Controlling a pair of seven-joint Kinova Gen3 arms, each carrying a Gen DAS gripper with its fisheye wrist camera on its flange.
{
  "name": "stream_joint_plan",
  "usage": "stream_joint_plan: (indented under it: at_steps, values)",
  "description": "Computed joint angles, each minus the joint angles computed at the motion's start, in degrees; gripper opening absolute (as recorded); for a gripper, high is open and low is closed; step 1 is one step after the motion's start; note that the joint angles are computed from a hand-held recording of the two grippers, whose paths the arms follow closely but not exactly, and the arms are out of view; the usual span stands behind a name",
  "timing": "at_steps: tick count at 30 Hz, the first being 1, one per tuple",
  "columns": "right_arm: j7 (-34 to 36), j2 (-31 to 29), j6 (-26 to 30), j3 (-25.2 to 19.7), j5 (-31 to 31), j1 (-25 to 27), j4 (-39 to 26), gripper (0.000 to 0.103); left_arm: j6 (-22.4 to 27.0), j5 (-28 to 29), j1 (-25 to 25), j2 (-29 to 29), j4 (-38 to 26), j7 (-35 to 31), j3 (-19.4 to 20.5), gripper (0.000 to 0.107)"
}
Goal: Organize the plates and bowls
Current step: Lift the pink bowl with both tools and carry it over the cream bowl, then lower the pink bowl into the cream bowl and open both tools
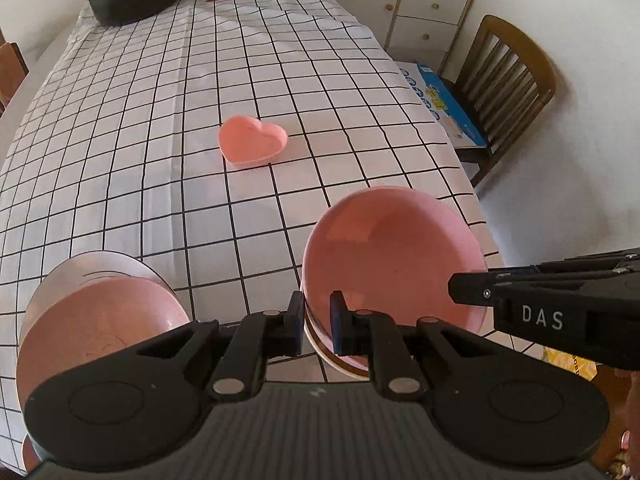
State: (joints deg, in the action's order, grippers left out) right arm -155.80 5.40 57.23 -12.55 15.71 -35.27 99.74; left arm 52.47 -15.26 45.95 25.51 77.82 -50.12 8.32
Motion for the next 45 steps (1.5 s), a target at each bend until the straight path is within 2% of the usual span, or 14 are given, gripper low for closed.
stream_joint_plan:
  at_steps: [16, 23, 27, 34, 45]
  values:
    - [0.5, 1.0, -0.6, 0.4, -0.8, 0.0, 0.3, 0.011, -0.8, 2.2, -1.8, 0.5, 0.3, -3.0, 0.5, 0.013]
    - [1.4, 0.7, -0.4, 0.6, -2.0, 0.6, -0.3, 0.017, -0.6, 5.7, -4.1, 0.0, 0.3, -5.6, 1.3, 0.013]
    - [2.0, 0.0, 0.3, 0.4, -1.4, 0.6, -1.0, 0.02, -1.3, 5.9, -4.2, -1.1, 1.0, -6.4, 1.2, 0.013]
    - [6.4, -1.1, 0.4, 0.4, -1.8, 2.1, -2.8, 0.024, -3.1, 6.8, -5.9, -3.6, 1.8, -10.3, 2.1, 0.013]
    - [12.5, 1.0, 0.4, 1.7, -2.4, 4.0, -7.8, 0.033, -4.1, 4.1, -6.2, -3.1, -0.6, -9.0, 0.2, 0.013]
